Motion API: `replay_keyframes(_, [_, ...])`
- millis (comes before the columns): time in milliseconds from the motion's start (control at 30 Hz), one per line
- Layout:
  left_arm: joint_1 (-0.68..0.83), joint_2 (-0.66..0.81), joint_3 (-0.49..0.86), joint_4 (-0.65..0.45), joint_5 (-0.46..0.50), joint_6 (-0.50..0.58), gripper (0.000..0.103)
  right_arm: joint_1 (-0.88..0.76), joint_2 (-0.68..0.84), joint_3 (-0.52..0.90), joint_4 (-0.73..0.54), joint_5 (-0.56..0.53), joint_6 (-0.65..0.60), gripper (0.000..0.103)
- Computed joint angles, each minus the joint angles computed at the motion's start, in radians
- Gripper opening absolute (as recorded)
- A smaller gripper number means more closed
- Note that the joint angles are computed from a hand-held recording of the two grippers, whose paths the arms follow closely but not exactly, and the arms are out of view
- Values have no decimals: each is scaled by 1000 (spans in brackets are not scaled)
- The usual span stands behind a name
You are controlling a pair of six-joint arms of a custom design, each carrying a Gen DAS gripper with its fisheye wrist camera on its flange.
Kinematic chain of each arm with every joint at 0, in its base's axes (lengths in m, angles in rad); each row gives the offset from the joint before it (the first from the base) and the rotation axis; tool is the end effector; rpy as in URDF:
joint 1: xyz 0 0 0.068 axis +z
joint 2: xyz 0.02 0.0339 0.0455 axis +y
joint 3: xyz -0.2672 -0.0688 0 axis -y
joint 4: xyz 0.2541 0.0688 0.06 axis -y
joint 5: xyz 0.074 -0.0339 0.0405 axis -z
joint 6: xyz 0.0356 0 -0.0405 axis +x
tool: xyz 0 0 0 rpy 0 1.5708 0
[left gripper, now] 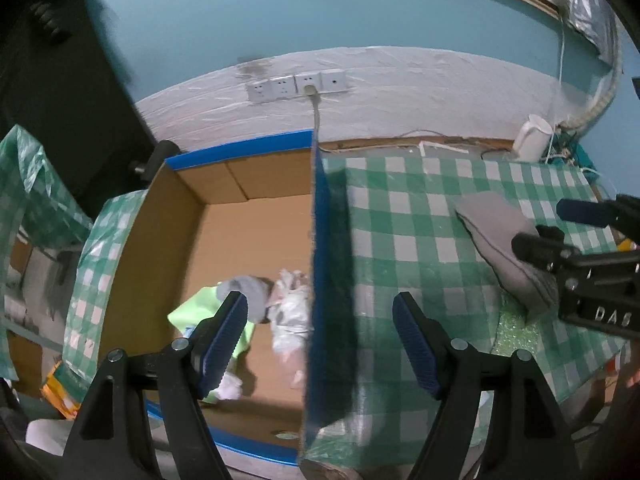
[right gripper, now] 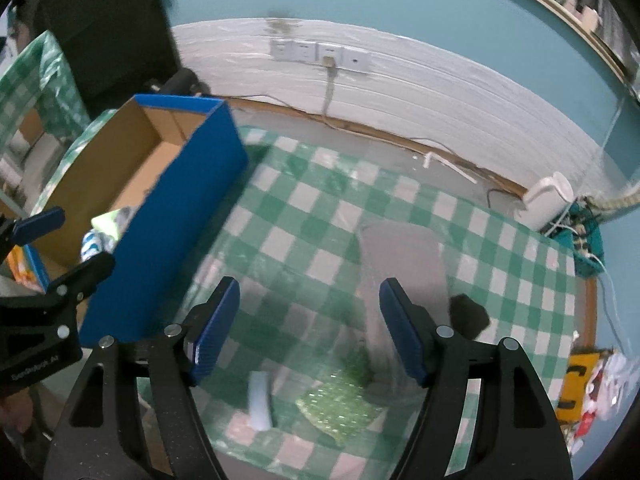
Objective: Organize soft objects
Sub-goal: 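Move both tools back over the table toward the grey towel and white foam block, then grasp the white foam block with the left gripper while the right gripper grasps the grey towel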
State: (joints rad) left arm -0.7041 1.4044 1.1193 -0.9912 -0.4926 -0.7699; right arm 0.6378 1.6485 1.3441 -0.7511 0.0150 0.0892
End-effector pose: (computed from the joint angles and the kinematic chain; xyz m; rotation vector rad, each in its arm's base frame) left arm 0.2144 -0.1600 0.2623 -0.1816 2.5841 0.2239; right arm 0.2856 0.2110 0.2656 -0.7115 2.5480 0.2293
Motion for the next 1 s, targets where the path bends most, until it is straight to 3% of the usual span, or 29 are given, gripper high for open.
replay_keyframes(700, [-92, 339, 159, 5, 122, -61, 81, -196, 81, -112, 54, -49, -61, 76])
replay_keyframes(1000, [-53, 416, 140, 52, 254, -138, 81, -217, 158, -141, 84, -48, -82, 76])
